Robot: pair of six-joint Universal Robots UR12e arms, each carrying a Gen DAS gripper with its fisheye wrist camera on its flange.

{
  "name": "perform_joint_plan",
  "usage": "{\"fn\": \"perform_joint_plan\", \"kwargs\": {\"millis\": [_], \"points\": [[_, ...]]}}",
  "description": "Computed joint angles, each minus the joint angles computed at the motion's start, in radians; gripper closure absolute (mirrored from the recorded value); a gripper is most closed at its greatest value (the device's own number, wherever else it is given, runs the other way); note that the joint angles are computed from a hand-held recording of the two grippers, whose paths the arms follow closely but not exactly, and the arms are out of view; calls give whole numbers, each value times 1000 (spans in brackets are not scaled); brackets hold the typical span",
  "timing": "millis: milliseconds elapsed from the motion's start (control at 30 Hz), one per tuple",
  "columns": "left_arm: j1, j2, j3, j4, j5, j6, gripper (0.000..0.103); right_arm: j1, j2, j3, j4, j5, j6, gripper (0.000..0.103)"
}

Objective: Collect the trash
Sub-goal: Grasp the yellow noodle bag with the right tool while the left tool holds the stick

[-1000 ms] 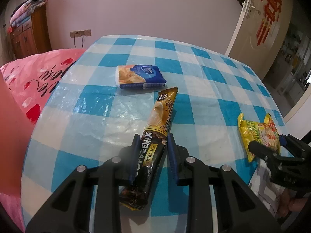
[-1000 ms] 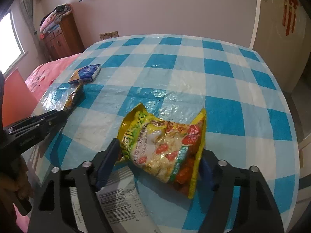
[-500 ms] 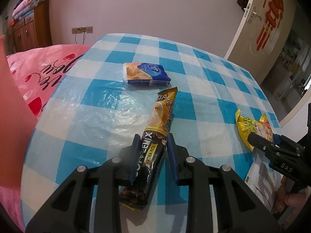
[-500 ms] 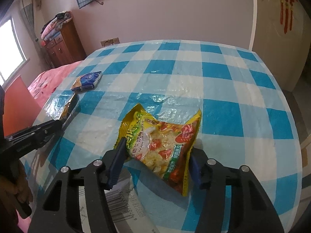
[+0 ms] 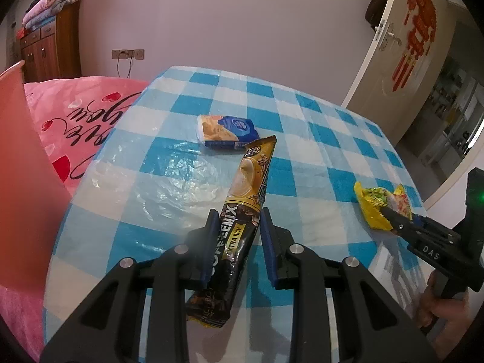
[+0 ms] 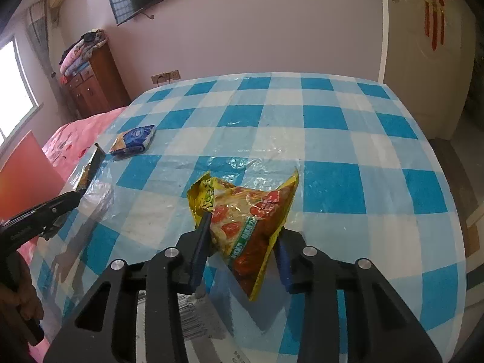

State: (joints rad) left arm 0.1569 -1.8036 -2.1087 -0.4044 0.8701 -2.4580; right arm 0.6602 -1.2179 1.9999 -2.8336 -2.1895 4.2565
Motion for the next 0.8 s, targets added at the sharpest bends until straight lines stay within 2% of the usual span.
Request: {"fn": "perform_joint_plan", "kwargs": {"millis": [333, 800], "points": [[31, 25, -7, -22, -53, 23, 74, 14, -10, -8, 5, -39, 12, 66], [81, 62, -10, -39, -149, 33, 74, 34, -11, -67, -17, -68, -48, 66]]}}
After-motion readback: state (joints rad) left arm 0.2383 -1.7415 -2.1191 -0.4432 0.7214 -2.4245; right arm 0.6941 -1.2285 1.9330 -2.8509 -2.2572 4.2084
